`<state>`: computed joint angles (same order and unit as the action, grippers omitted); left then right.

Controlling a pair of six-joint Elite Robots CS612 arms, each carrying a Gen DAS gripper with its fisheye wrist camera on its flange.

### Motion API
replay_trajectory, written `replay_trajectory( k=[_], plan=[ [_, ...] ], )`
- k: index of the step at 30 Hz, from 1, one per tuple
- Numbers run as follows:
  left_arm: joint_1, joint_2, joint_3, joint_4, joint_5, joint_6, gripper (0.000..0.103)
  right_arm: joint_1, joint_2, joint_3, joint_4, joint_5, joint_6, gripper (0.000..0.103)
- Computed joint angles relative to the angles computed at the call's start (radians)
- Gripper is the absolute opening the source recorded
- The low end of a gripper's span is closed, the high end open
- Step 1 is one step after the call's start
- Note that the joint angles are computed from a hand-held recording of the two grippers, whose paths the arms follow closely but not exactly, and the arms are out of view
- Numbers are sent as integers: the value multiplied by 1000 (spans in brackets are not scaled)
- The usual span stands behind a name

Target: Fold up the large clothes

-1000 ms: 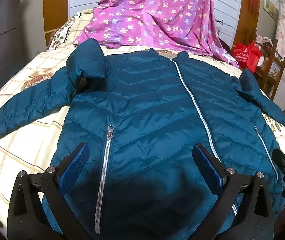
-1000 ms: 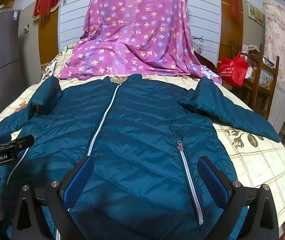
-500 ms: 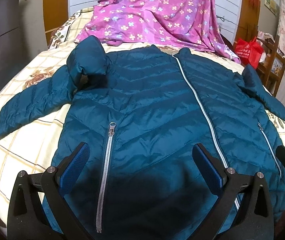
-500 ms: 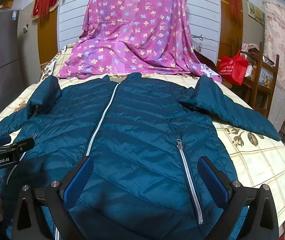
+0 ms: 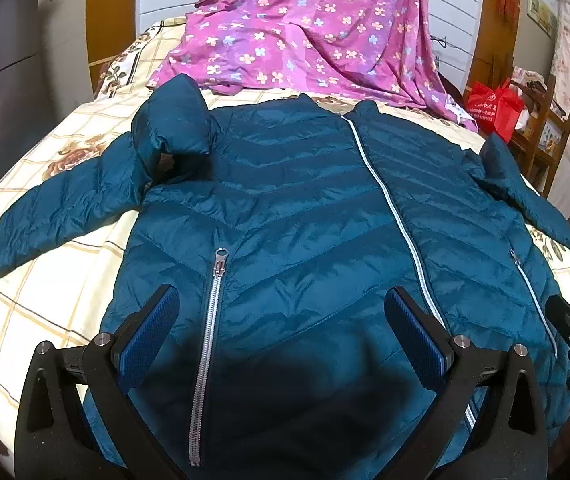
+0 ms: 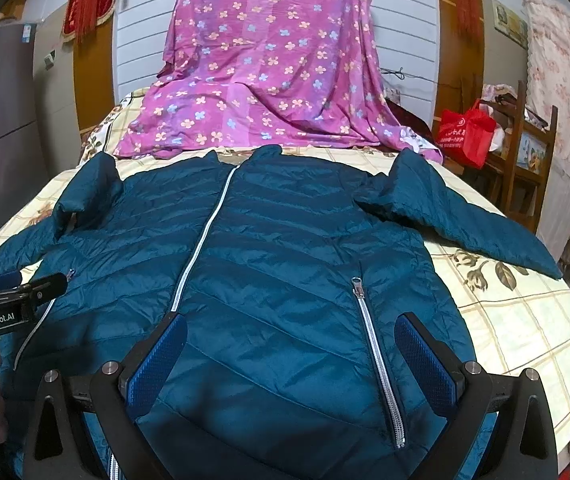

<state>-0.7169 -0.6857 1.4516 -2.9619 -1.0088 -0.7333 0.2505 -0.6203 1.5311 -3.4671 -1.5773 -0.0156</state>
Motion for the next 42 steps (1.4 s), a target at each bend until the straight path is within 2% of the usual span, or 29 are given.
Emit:
replay_trajectory(
  k=[15,23,42],
  plan=[
    [2,-4,11,-15,8,-31,103,0,1,0,-2,1,-1,103],
    [-2,-4,12,3,33,-28,103,-1,3,-2,-4,6,1,103],
    [-2,-4,11,1,33,-26,103,4,3,-5,0,3,0,103]
  ],
)
